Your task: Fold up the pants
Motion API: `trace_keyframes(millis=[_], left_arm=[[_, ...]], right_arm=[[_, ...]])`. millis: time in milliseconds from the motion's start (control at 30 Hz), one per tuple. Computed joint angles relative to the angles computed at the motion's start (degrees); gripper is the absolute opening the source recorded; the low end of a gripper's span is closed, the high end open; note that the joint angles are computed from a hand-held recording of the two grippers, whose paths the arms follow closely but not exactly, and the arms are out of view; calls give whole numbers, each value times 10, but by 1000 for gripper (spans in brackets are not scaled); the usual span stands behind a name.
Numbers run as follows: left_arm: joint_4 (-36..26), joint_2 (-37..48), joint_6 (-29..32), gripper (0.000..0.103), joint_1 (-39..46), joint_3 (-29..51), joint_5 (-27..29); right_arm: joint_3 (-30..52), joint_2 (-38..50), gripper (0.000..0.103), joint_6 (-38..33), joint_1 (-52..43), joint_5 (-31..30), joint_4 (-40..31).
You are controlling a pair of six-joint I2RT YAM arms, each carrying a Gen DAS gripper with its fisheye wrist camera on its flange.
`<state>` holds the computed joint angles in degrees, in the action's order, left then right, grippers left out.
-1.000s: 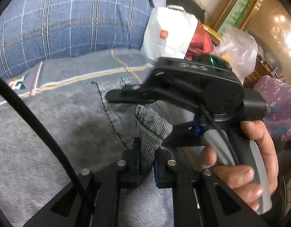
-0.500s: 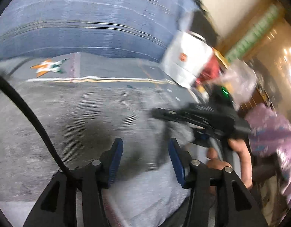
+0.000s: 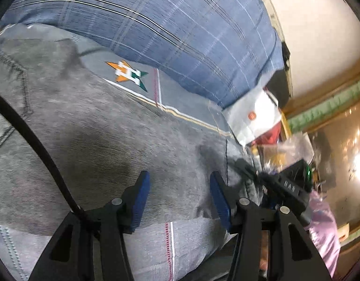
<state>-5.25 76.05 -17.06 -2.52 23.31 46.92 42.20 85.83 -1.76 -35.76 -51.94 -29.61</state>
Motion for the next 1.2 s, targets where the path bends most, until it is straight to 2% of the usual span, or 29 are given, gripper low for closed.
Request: trace_keyframes(millis=[67,333,500,633,833,1100,1200], left_arm=[[-4,-10,-7,61,18,-1,1],[-22,14,-7,62,-6,61,-18],[-33,72,7,64,-46,121,-30],[-42,105,18,64,-65,147,-52],[-34,86,20,64,-45,117,-59],[-40,21,12,64,-8,64,-59],[-61,-2,22,64,3,57,-52]], right_arm=[[-12,-27,22,7,9,3,3],[-32,-77,22,33,94,24,36],[-40,-96,22,46,171,83,54],[-36,-78,22,57,221,136,63],[-32,-52,24,63,255,167,74],[-79,-104,24,86,294,216,110],[-97,-126,24,100,300,229,122]])
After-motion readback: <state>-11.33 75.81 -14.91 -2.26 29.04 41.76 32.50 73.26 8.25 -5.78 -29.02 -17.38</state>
